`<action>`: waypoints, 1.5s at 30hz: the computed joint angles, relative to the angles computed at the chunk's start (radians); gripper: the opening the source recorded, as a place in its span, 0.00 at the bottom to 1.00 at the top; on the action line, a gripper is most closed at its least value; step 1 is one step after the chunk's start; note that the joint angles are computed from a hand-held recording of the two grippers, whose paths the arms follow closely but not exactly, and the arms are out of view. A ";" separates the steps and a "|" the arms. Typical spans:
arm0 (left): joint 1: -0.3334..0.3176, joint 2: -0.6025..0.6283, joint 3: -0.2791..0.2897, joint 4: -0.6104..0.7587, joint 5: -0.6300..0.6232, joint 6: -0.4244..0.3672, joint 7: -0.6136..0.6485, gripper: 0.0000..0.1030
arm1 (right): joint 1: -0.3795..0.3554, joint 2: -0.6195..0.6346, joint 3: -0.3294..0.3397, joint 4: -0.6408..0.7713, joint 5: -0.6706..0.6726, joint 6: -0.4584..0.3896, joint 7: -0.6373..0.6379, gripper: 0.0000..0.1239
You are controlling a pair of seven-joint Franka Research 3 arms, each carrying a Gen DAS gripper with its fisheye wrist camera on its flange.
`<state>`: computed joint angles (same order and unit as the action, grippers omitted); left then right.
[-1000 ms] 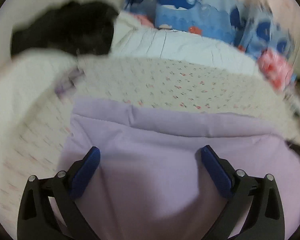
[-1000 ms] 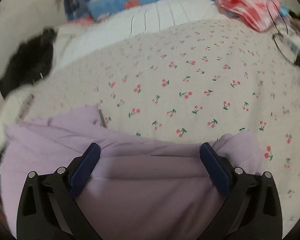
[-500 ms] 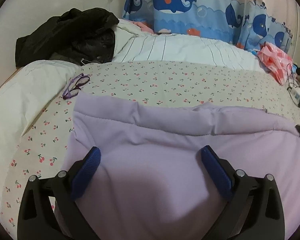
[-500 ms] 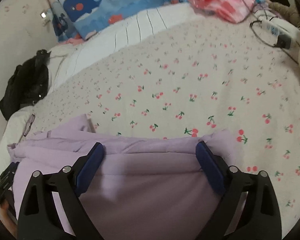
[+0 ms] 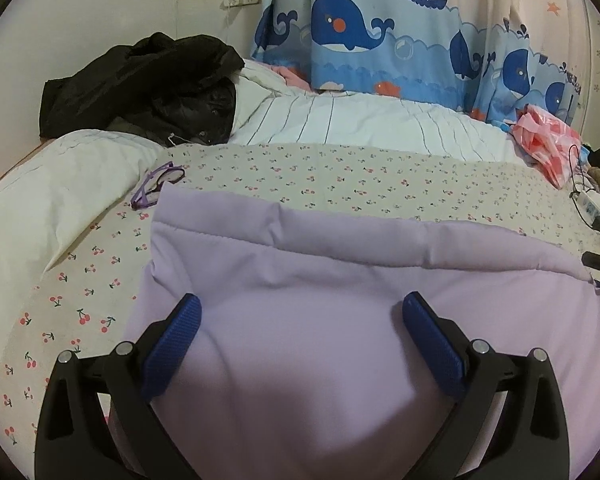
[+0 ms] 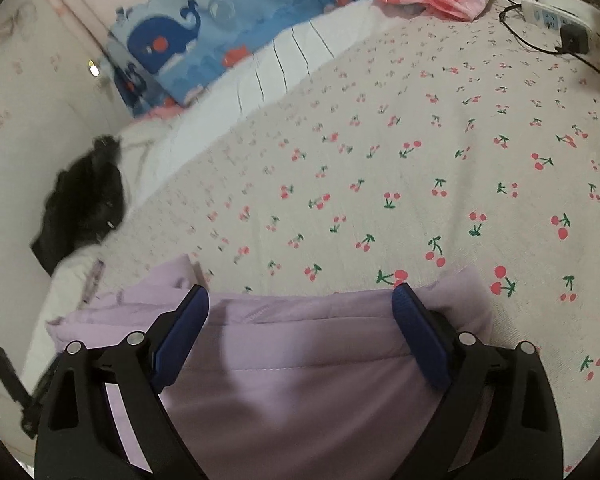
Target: Fold large clothes
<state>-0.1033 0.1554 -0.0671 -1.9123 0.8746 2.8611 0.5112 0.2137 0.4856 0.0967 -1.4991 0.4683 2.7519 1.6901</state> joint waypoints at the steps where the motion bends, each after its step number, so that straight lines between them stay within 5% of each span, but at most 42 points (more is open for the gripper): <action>1: 0.003 0.000 -0.001 -0.002 0.001 0.006 -0.002 0.94 | -0.011 -0.007 0.016 -0.017 0.024 0.026 -0.021 0.72; 4: 0.057 0.000 -0.053 -0.005 0.032 0.016 -0.032 0.94 | -0.038 -0.016 0.052 -0.041 0.086 0.071 -0.075 0.72; 9: 0.050 0.000 -0.046 -0.002 0.083 0.013 -0.076 0.94 | -0.131 -0.030 0.166 -0.076 0.312 0.125 -0.267 0.72; 19: 0.053 -0.003 -0.050 -0.004 0.133 0.012 -0.121 0.94 | -0.134 -0.041 0.165 -0.078 0.515 0.128 -0.436 0.72; 23: 0.061 -0.006 -0.055 -0.007 0.161 0.019 -0.147 0.94 | -0.198 -0.049 0.234 -0.084 0.749 0.128 -0.639 0.72; 27: 0.059 -0.002 -0.045 -0.009 0.164 0.037 -0.155 0.94 | -0.195 -0.049 0.215 -0.072 0.850 0.095 -0.702 0.72; 30: 0.017 0.002 0.000 -0.010 0.116 0.039 -0.117 0.94 | -0.119 -0.041 0.121 -0.052 0.696 0.063 -0.533 0.72; 32: 0.017 0.011 -0.004 -0.009 -0.044 0.032 0.026 0.94 | -0.030 -0.034 0.004 -0.017 0.410 -0.025 -0.265 0.72; 34: 0.125 0.020 -0.126 -0.009 -0.389 0.010 0.345 0.94 | 0.045 -0.045 -0.099 0.040 0.122 -0.180 -0.032 0.72; 35: 0.201 0.017 -0.214 0.001 -0.564 -0.045 0.514 0.94 | 0.066 -0.083 -0.120 0.027 0.049 -0.211 0.015 0.74; 37: 0.278 -0.051 -0.284 -0.043 -0.798 -0.075 0.735 0.94 | 0.032 -0.201 -0.056 -0.100 0.113 -0.140 -0.068 0.77; 39: 0.252 -0.188 -0.232 -0.169 -0.967 -0.026 0.826 0.94 | -0.029 -0.353 0.027 -0.254 0.280 -0.125 -0.248 0.77; 42: 0.217 -0.384 -0.159 -0.352 -1.238 -0.036 0.958 0.94 | 0.021 -0.592 0.012 -0.492 0.302 -0.174 -0.382 0.77; 45: 0.089 -0.526 0.009 -0.501 -1.356 -0.116 0.959 0.94 | 0.100 -0.761 -0.015 -0.666 0.350 -0.260 -0.453 0.77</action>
